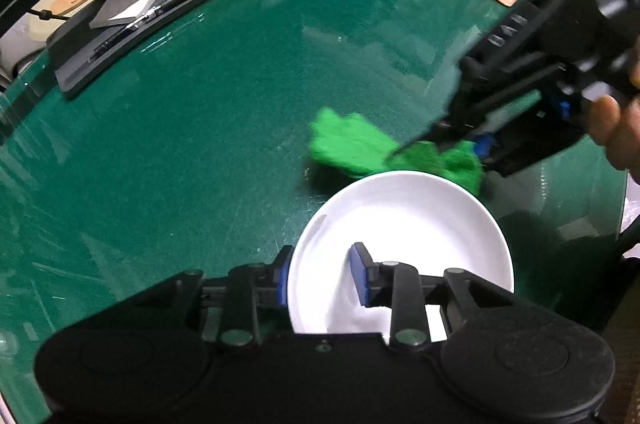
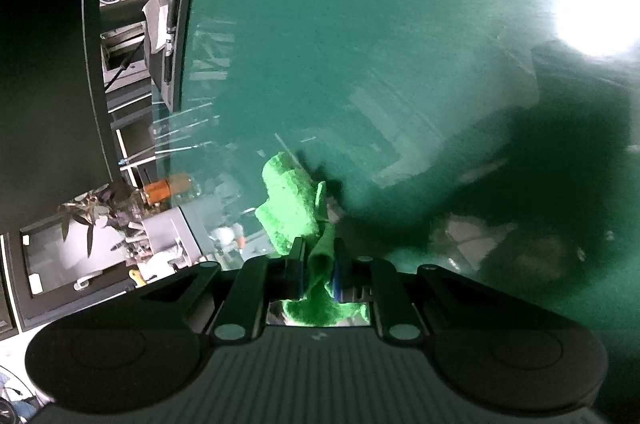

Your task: Clean bowl

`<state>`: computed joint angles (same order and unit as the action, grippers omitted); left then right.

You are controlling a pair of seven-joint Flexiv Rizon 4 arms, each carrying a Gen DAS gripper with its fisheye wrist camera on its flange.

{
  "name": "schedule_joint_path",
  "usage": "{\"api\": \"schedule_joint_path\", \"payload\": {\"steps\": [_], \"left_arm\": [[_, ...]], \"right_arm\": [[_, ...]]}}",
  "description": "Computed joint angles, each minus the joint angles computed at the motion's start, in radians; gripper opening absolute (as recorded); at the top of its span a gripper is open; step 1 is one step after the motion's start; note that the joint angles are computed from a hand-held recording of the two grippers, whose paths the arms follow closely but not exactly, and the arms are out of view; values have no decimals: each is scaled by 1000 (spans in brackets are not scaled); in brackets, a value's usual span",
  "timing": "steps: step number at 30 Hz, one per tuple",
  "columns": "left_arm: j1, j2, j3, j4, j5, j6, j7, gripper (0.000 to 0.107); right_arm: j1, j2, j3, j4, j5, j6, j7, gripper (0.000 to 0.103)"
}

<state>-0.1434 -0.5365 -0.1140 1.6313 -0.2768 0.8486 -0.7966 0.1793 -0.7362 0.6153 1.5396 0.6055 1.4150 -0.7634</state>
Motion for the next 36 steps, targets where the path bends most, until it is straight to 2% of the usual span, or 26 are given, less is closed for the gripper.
{"api": "schedule_joint_path", "payload": {"steps": [5,10,16,20,25,32,36], "left_arm": [[5,-4,-9,-3,-10,-9,13,34],[7,-2,-10,2,-20,-6,21,36],[-1,2,-2,8,-7,4,13,36],[1,5,-5,13,-8,7,17,37],[5,4,-8,14,-15,9,24,39],[-2,5,-3,14,-5,15,15,40],[-1,5,-5,13,-3,9,18,42]], "right_arm": [[-11,1,12,1,0,-4,-30,12],[-22,57,4,73,40,-32,0,12],[65,44,-84,32,-31,-19,16,11],[60,33,-71,25,-53,-2,11,11],[24,69,-35,101,-27,22,44,11],[69,56,-86,69,-99,-3,65,11],[28,39,-32,64,-73,26,58,11]]}}
